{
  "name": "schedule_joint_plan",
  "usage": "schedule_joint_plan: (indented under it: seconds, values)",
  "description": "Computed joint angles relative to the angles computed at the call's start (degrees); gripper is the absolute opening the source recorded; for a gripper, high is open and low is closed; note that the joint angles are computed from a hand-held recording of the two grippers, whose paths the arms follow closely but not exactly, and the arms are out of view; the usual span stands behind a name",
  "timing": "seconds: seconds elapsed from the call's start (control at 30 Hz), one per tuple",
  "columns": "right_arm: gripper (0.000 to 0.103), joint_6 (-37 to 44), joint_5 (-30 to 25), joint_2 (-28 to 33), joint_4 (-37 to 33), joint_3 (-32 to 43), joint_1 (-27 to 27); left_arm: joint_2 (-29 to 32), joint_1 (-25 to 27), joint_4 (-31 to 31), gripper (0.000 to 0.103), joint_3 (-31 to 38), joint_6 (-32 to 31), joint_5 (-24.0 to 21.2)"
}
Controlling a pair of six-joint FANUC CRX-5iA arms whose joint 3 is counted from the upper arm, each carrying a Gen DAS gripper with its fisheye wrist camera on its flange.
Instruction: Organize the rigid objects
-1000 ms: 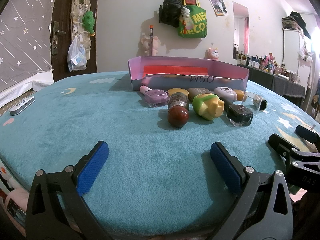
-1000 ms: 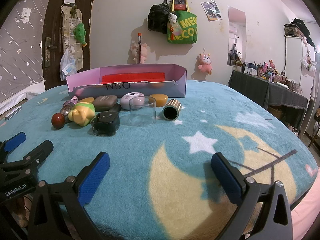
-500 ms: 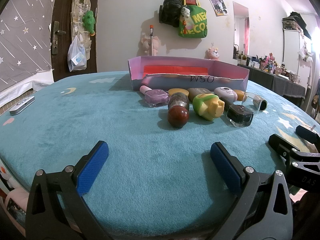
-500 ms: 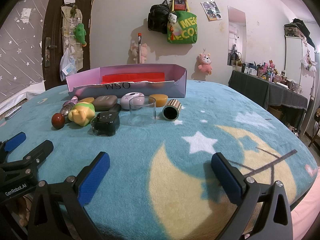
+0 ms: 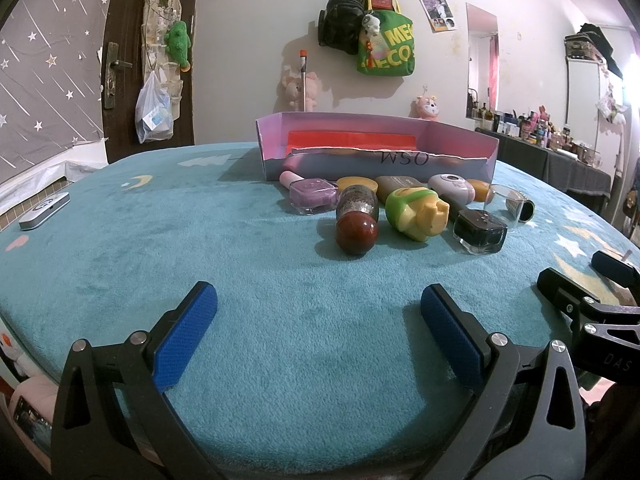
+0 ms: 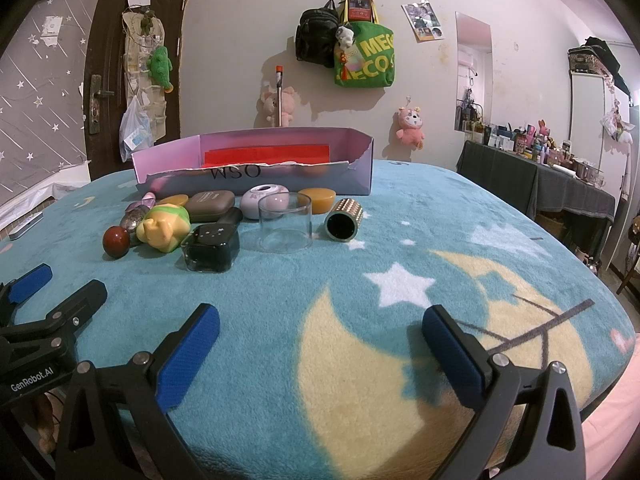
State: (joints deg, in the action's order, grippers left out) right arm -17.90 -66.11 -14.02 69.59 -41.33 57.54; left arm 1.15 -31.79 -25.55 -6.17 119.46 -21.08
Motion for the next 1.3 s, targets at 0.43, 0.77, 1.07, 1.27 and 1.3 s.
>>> schedule_joint_plan:
  seconds: [0.43,0.77,1.07,1.27,1.3]
  values:
    - [0.103,-0.1,-0.1,0.0,0.0,0.0,0.1,0.0,0.0,0.0,0.103,0.0,0.1,0.0]
    - [0.103,-0.1,0.0,0.1,-0.1,0.1,0.1,0.1,0.0,0.3,0.103,0.1,-0.3,-0.2]
    - [0.103,2.6,2.2,-0.7,-1.5,0.9,-1.4,0.7,2.1,8.7,0.103,0.9,-8.3,-0.2]
    - [0.103,4.8,3.7,0.1,-3.0,3.3,-3.5,2.3,2.9,13.0,0.103,3.8,-13.4,-2.0]
    - [0.103,5.2,3.6,0.0,-3.2,3.5,-3.7,2.4,3.0,13.6,0.103,4.1,-14.0,-2.2]
